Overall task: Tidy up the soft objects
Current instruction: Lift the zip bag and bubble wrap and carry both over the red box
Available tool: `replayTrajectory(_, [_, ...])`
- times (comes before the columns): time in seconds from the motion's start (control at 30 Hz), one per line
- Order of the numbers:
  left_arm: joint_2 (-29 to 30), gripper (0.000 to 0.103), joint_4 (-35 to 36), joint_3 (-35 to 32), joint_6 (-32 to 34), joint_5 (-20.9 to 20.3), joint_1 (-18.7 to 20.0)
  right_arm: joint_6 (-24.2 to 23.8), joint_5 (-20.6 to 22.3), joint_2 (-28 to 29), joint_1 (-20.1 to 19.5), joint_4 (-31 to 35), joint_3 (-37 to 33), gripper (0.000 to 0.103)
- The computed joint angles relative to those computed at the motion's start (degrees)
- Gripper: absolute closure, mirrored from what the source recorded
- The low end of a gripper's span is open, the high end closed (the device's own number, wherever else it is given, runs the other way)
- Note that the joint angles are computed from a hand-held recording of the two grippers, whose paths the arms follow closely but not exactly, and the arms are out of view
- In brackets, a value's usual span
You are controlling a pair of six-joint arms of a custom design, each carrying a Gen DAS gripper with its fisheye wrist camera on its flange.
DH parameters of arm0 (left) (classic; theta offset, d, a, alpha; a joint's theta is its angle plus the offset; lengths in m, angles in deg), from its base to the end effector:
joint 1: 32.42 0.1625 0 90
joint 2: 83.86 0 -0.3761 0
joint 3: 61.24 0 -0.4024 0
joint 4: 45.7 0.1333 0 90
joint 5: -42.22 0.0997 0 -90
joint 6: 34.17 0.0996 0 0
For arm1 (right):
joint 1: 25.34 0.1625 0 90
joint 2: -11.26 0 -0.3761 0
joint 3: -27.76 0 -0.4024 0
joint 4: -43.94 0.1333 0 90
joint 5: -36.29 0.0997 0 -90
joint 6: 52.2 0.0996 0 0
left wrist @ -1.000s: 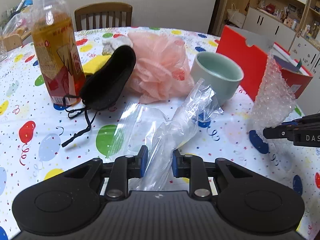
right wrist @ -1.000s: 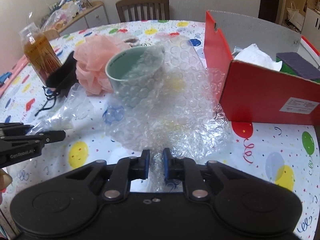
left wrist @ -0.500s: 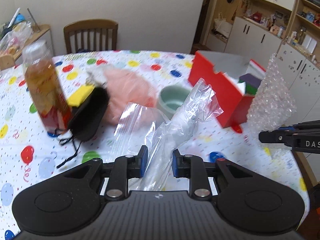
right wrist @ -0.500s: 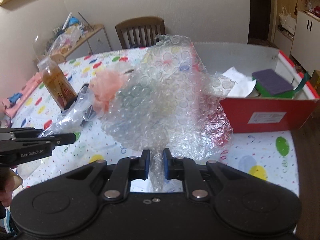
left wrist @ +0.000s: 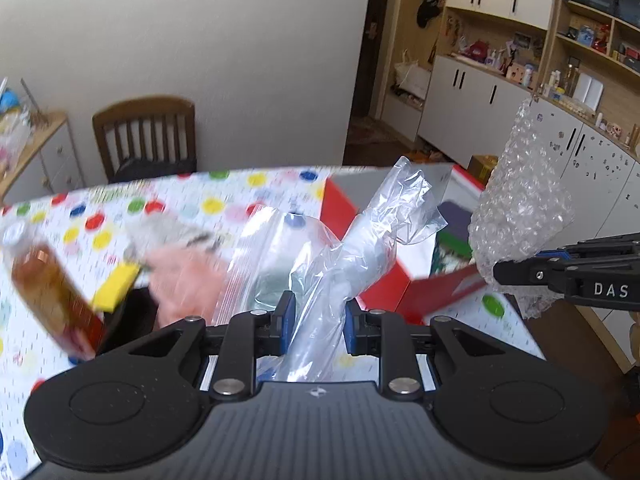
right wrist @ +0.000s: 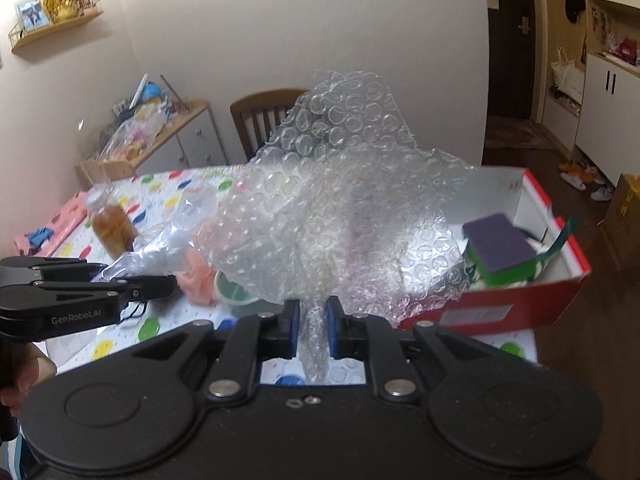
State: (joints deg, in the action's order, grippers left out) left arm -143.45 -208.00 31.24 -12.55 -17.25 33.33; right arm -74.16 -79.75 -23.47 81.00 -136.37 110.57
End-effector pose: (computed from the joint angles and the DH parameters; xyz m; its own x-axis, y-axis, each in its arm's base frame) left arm -0.1033 -0.6771 0.2654 -0.7363 0.3151 -0.5988 0.6332 0.6329 -0.4456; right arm 0.2862 -0.6580 0.0781 -0.7987 -0.2376 0.5528 -0.5467 0.6703 -0.5018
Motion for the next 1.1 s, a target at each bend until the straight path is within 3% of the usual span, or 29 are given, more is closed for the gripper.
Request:
replayTrajectory(0.27, [6.1,0.079,-0.2,-6.1,-0.3,0.2,-2.2,-2.4,0.9,-1.4,-1.7,-0.9,-1.7,0.090])
replayTrajectory(0.6, [16.1,0.079,6.1,-17.2,-4.1,2.6,-3.2,-1.8,2.0,-2.8,-5.6,5.1,-5.6,0.090])
replayTrajectory(1.1, [33.0,0.079,16.5,-38.3,-9.1,4.6,-3.1,-4.6,1.0,2.1,-10.9,12.8,-17.0,0.090])
